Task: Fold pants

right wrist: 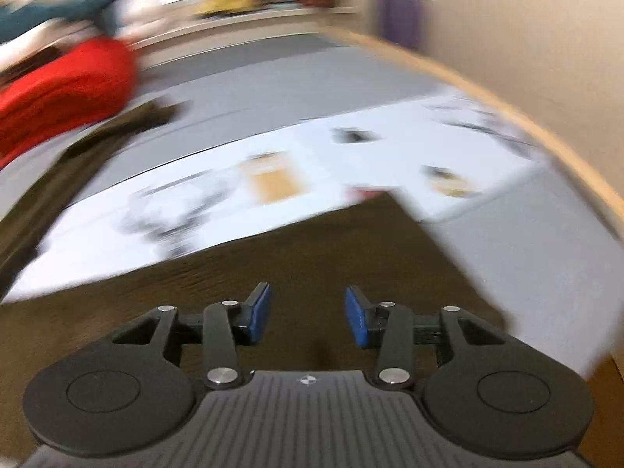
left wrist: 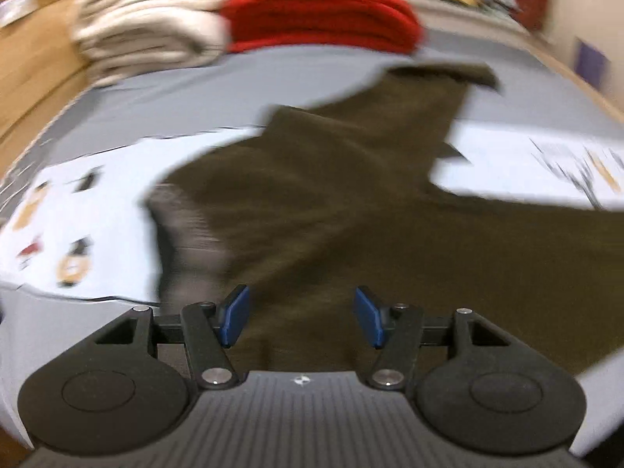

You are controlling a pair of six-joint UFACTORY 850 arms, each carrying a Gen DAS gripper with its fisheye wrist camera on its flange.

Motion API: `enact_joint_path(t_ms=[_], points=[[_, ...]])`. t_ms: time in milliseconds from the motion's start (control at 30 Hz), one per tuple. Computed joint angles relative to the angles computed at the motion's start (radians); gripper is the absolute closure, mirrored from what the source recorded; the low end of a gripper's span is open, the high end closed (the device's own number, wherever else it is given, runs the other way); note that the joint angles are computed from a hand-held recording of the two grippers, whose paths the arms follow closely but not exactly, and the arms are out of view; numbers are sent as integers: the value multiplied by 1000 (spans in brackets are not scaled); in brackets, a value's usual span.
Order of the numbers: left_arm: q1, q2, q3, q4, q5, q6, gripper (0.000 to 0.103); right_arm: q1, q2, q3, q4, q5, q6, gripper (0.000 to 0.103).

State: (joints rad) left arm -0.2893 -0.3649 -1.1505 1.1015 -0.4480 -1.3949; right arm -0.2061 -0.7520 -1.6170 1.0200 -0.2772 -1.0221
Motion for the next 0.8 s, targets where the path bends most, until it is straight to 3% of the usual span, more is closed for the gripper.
enact_joint_path(t_ms=[100, 167, 267, 367, 567, 800], points=[[-46, -48, -23, -105, 23, 143, 39, 33, -35, -18, -21, -179, -109, 57], [-78, -73, -35, -125, 8, 191, 39, 61, -43, -14, -134, -222, -94, 57], [-101, -88, -38, -129, -1, 211, 39, 90, -37, 20, -226, -221, -122, 57], [-99, -100, -40, -175, 9, 254, 39, 94, -46, 19, -345, -242, 1, 57], [-63, -136, -61, -459, -24, 502, 39, 93, -24, 53, -370, -242, -3, 57], [-53, -118, -43, -490, -9, 510, 39, 104, -29, 45, -411, -228, 38, 57]])
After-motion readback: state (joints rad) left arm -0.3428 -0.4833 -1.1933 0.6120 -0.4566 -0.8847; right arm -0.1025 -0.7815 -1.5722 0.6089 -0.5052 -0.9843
